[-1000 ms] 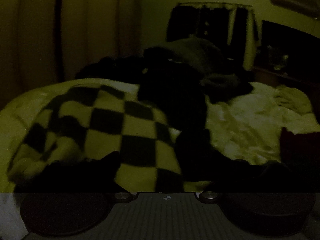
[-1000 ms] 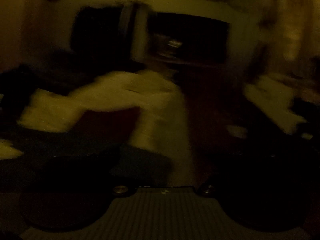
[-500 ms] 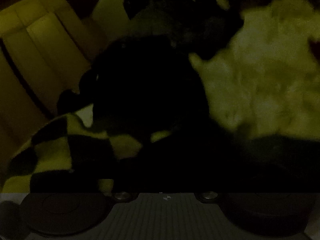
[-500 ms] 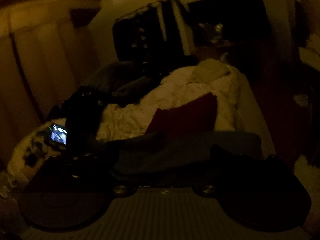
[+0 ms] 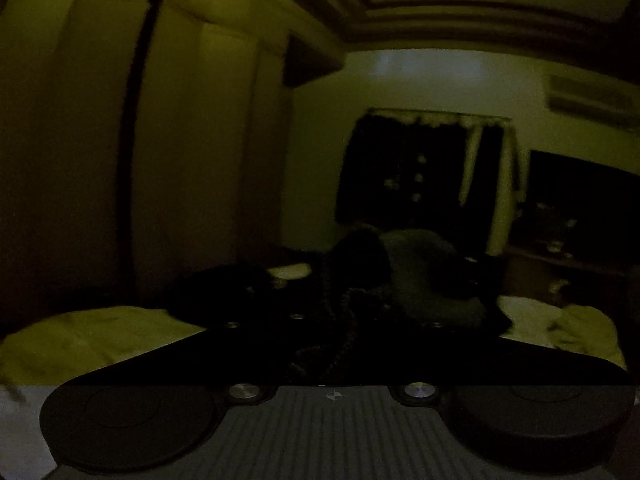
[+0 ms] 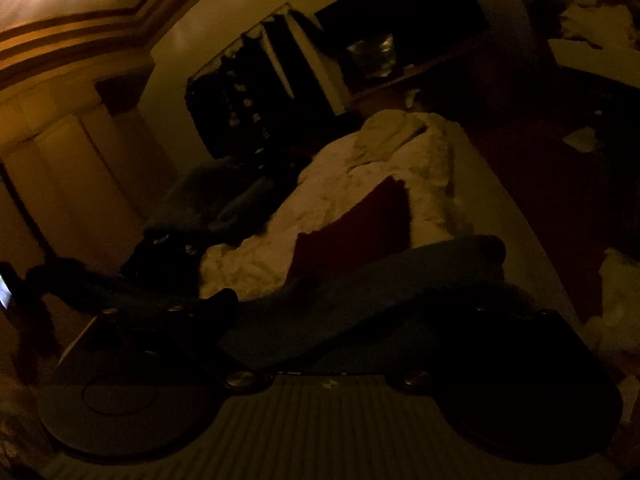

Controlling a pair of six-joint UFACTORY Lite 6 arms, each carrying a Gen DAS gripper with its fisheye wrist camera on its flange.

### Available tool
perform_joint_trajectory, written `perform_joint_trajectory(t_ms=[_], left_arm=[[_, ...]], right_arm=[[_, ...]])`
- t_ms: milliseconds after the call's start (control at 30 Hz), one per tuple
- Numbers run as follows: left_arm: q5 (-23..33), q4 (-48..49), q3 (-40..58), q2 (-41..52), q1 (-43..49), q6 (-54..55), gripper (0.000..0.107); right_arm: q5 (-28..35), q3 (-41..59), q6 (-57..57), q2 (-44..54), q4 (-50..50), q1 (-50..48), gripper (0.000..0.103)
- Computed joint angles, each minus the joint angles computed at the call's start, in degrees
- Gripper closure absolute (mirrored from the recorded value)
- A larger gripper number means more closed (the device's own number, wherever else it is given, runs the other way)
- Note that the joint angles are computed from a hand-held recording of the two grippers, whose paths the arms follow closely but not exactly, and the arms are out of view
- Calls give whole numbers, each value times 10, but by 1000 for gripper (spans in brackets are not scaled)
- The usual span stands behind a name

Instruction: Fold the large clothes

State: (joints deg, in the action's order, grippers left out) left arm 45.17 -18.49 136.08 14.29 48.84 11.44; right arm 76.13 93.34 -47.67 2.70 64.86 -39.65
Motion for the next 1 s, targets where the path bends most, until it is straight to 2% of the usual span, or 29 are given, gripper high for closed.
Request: perform_joint_trajectory(t_ms=[67, 100, 200, 267, 367, 433, 533, 600, 700, 833, 1000], left_arm=[[28, 9, -3, 6, 15, 10, 43], [25, 9, -40, -10, 16, 16, 43], [-30, 20, -210, -73, 9, 32, 43], [-40, 37, -265, -72, -1, 25, 43], [-81, 111, -367, -104, -49, -3, 43], [-74, 73, -392, -125, -67, 22, 43], [-17, -28, -377, -157, -120, 82, 43], [46, -78, -323, -158, -183, 100, 43], [91, -78, -245, -146, -324, 57, 43], [93, -5, -159, -84, -544, -50, 43], [20, 75, -180, -12, -746, -184, 43]], right_arm=[[3, -8, -5, -4, 0, 5, 5], [5, -13, -7, -6, 0, 8, 5], [8, -28, -4, -14, -2, 9, 5], [11, -34, -2, -17, -5, 7, 5], [16, -43, 2, -27, -10, -1, 5], [20, -49, 7, -32, -8, -12, 5], [17, -69, 9, -44, -6, -25, 5], [14, -75, 15, -44, -8, -30, 5], [15, -72, 22, -37, -7, -39, 5], [20, -71, 14, -36, -2, -61, 5], [28, -79, 5, -47, 11, -114, 5]])
